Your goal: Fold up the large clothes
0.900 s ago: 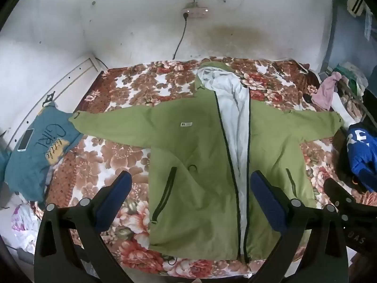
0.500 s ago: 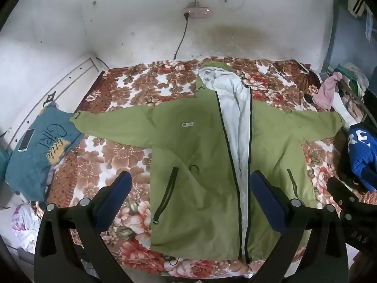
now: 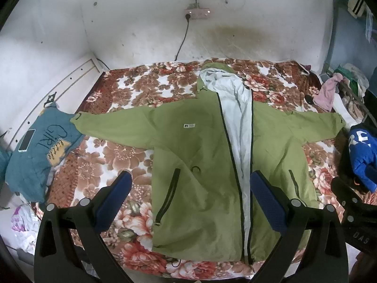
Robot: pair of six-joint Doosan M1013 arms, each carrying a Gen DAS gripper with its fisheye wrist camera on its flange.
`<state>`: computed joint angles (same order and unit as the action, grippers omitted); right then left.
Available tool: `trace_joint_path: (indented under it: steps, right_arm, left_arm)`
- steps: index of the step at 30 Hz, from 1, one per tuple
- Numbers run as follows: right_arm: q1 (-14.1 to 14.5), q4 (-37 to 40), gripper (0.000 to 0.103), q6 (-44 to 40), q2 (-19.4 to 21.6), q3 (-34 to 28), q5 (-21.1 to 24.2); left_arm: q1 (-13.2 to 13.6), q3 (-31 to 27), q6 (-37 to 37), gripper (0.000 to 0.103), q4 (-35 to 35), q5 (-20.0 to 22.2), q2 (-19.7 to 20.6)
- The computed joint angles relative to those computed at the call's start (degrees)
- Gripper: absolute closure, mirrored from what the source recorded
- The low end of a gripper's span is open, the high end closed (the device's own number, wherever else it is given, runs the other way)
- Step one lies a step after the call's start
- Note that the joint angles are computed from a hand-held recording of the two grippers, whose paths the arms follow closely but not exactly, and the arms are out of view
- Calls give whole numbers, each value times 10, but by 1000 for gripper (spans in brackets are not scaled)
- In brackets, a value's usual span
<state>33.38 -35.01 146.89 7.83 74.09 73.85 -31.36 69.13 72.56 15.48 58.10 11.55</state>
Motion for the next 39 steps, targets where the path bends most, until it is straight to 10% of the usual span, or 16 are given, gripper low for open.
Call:
trace_joint_path:
  steps: [39]
  right_arm:
    - [-19, 41, 4, -8, -20, 20, -33]
  left_arm:
    - [11, -3, 42, 5, -57, 2, -1]
